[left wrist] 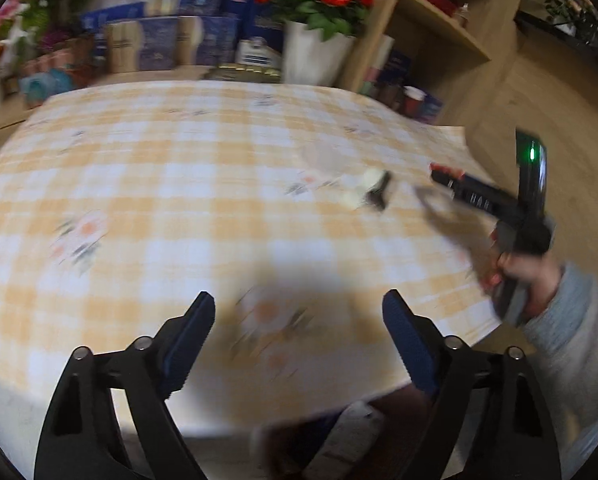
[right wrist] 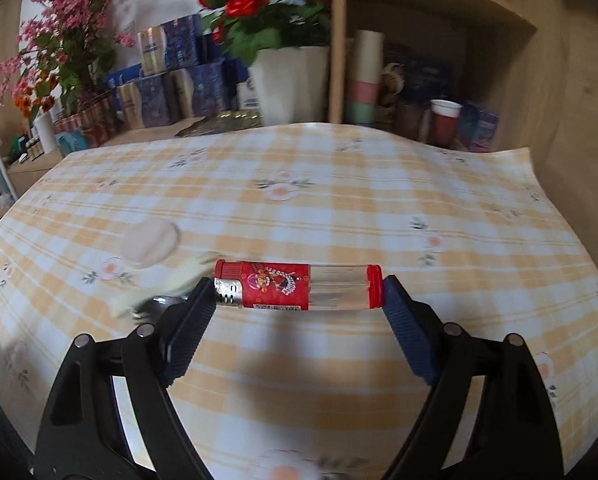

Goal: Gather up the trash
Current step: 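Grasp the cream plastic spork with the left tool while the right tool holds the lighter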

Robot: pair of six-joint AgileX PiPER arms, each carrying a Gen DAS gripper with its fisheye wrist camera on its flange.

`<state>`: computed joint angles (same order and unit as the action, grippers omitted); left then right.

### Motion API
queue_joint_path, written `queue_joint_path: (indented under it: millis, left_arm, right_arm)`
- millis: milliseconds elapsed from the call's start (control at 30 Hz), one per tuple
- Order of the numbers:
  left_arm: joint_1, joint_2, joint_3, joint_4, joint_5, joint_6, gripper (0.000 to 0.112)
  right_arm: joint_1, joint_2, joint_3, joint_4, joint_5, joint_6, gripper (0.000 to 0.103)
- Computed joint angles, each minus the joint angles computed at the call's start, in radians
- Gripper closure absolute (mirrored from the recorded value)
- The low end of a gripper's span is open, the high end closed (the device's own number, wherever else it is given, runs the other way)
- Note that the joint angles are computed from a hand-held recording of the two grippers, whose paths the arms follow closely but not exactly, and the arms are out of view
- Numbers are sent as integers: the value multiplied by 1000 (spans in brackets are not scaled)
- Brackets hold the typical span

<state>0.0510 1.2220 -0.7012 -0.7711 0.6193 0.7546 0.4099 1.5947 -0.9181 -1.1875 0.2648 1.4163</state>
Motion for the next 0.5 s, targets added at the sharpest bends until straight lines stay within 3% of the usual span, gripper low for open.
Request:
queue_joint_path:
  millis: [67,133,300,433,500]
  left_arm:
    - [-79,99,-97,-4,-26,-7,39]
    - [-146,203,-208,19,-25,-28,47]
    - [-271,473,-516,131,24,-103,66]
    - [-341,683,-776,283,99,-237,86]
    - [-361,755,-871,339,128,-289,87]
  right_arm:
    - [-38,-9,21,-96,-49,134,20]
    - [-39,-4,27,-181,-37,236,20]
    - [-67,-20,53,-266,-58,367,20]
    - [-134,-20,68,-262,-131,419,20]
    - [-150,-26,79,-369,-155,536,20]
